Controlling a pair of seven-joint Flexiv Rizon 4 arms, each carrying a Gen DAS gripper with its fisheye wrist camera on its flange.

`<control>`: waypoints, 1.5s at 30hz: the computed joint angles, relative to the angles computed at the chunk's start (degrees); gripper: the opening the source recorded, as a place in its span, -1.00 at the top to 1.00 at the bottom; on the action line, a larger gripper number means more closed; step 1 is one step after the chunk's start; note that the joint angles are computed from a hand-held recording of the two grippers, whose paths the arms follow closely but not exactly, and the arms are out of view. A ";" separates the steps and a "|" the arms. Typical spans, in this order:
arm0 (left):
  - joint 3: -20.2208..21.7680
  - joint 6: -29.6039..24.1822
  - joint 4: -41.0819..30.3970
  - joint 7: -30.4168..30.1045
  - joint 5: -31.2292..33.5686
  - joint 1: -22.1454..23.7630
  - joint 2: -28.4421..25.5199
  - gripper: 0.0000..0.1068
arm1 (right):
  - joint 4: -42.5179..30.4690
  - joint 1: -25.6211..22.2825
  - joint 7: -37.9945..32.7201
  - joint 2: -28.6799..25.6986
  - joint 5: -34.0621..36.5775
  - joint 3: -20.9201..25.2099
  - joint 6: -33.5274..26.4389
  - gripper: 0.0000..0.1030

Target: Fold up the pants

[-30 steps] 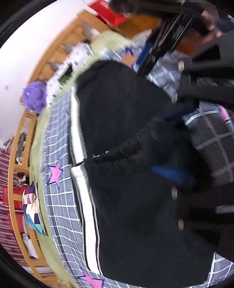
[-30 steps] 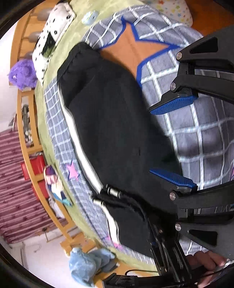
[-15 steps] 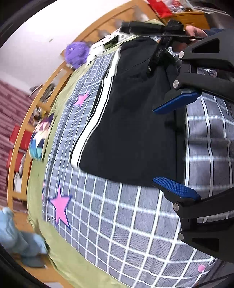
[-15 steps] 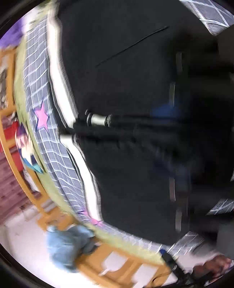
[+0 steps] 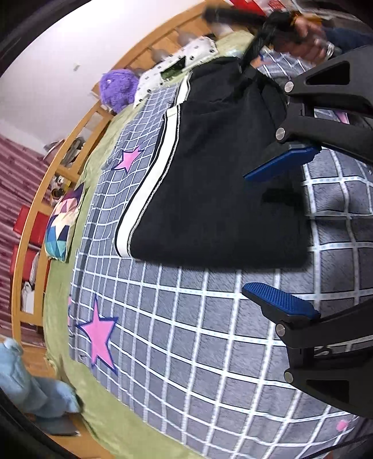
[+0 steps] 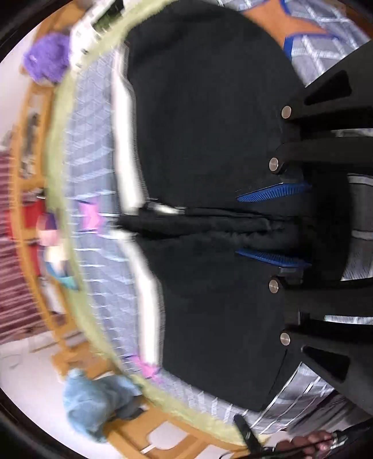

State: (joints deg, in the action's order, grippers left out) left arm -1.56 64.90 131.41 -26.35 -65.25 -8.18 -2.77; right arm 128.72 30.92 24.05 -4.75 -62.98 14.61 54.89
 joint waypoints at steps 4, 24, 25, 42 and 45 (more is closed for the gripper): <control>-1.01 3.92 0.14 -1.53 2.34 -1.15 -2.10 -0.33 | -0.53 2.10 3.98 0.09 -6.51 0.79 -4.81 0.05; -0.09 -4.12 0.03 -1.78 7.55 2.54 -2.42 -0.39 | -11.61 -7.96 -21.98 -13.41 4.99 -1.35 8.01 0.69; -0.22 -3.50 0.06 -1.35 7.29 2.41 -2.42 -0.39 | -11.62 -7.75 -22.78 -13.17 4.22 -1.71 7.93 0.70; 0.36 -6.58 -0.26 -1.58 5.38 3.36 -2.21 -0.39 | 2.97 -2.18 -0.50 4.23 -3.73 -0.59 4.59 0.26; 0.40 -6.96 0.26 -1.44 5.01 3.16 -1.60 -0.39 | 3.03 -1.81 0.48 3.34 -3.46 0.75 4.49 0.26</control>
State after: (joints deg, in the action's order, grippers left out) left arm -1.17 57.94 131.68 -27.80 -60.24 -5.01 -4.37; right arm 131.75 29.11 24.53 -1.41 -66.43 15.36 59.38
